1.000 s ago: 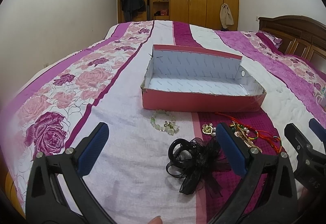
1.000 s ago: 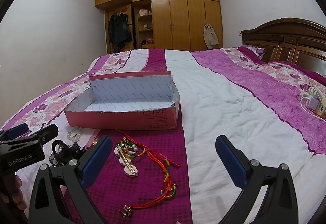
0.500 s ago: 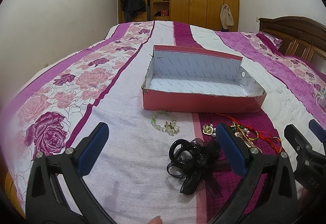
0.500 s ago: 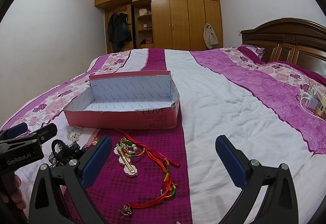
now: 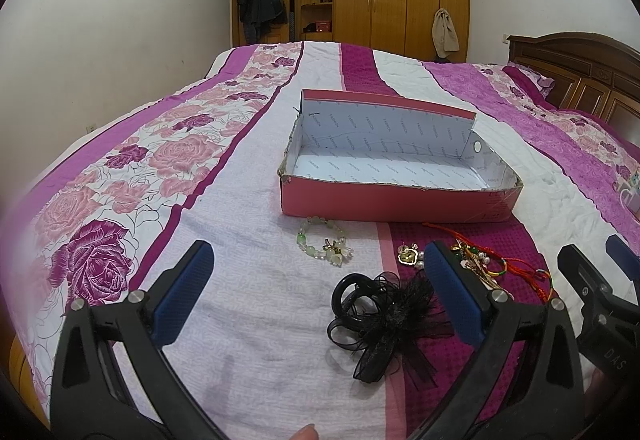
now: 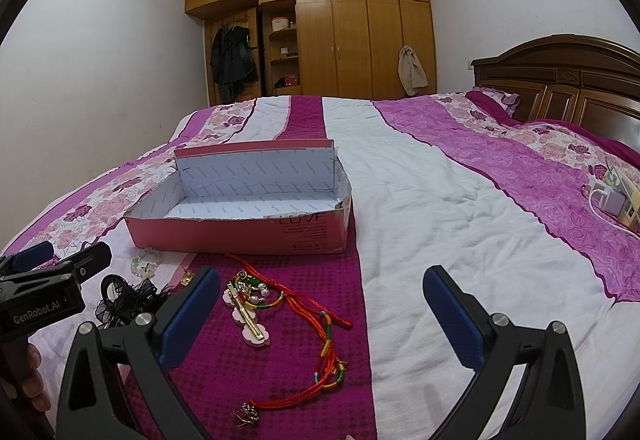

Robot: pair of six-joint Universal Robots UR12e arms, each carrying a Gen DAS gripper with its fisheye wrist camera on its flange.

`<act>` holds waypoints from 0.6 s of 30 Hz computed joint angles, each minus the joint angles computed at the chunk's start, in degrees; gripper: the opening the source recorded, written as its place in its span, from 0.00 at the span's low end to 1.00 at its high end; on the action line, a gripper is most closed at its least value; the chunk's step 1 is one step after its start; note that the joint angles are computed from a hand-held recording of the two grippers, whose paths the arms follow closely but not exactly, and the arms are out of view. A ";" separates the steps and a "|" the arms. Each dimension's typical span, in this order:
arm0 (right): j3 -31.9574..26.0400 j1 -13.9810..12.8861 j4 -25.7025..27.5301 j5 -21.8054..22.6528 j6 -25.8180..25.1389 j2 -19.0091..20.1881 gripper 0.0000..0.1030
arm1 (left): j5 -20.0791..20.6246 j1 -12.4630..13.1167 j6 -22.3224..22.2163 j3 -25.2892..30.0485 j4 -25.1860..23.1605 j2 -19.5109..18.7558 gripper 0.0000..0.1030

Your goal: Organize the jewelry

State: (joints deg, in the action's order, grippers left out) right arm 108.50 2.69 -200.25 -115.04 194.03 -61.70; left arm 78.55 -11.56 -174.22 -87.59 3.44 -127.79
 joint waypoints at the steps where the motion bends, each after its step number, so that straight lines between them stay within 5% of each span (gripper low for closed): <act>1: 0.00 0.00 0.00 0.00 0.00 0.00 1.00 | 0.00 0.00 0.00 0.00 0.00 0.00 0.95; 18: 0.05 -0.09 0.35 0.12 0.67 -0.10 1.00 | -0.40 0.15 0.74 0.27 -1.68 0.09 0.95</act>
State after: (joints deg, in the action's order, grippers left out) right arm 108.55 2.60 -199.90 -114.92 194.69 -61.80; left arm 78.14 -11.40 -173.48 -87.31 1.76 -127.69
